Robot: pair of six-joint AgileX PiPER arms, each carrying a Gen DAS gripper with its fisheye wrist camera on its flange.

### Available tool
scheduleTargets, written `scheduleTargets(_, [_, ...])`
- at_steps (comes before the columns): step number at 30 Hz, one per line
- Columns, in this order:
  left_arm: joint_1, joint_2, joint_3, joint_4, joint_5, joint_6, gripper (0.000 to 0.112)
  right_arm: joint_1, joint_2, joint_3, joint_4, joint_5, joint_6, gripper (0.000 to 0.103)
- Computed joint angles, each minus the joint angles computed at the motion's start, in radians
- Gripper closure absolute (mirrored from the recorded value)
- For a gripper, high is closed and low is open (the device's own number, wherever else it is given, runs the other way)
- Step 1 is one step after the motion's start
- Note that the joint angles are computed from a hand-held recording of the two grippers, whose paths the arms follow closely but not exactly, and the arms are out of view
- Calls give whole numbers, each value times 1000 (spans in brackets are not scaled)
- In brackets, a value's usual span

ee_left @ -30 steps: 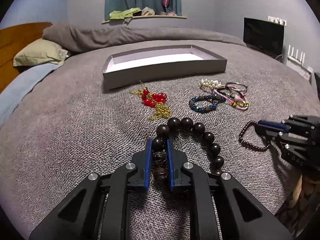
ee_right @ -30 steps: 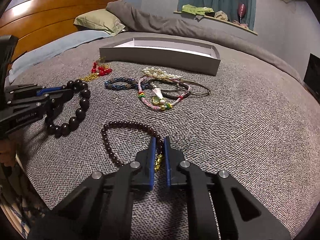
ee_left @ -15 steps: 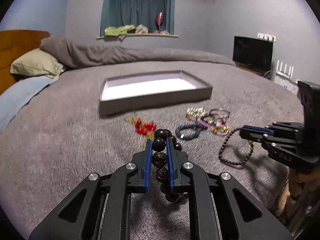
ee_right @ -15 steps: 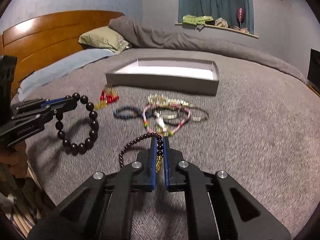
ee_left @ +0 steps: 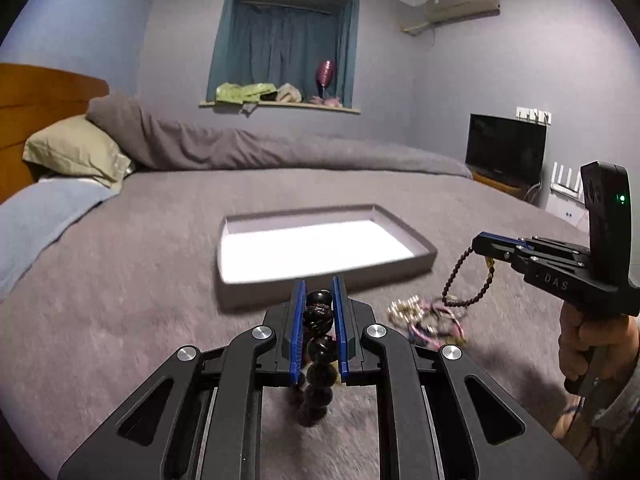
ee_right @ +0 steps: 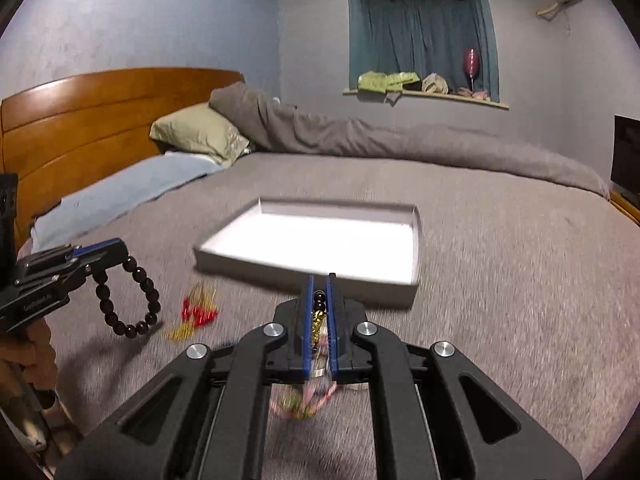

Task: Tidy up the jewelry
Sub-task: 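Carry both bracelets into the grey tray and open both tools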

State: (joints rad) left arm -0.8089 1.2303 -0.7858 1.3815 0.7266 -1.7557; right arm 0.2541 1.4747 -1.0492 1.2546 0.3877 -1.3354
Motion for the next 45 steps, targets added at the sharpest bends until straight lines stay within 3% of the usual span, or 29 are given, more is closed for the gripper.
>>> scheduleTargets(10, [197,56,-141,11,-142,129,98,-4,148,-220,-2,23,58,97])
scheduleTargets(26, [391,342,-407,-8,-391,215,98,56,417,-540,-375,61,413,97])
scheduleTargets(32, [448,412,-427,-155,-426,329,98,47,494,-618,-504,102,547,97])
scheduleTargets(40, [511,478,-467,-437,-386,564,97,23,574,-721,-622,179,721,97])
scheduleTargets(41, [516,478,-465,-451,-384,574,97,20,576,-723,-619,183,722,94])
scheduleTargets(43, [521,470,-451,-446,-378,553,88,19,570,-709,-613,172,720,77])
scheduleTargets(45, [518,453,-428,-389,-374,486,67,16,550,-673,-568,146,680,51])
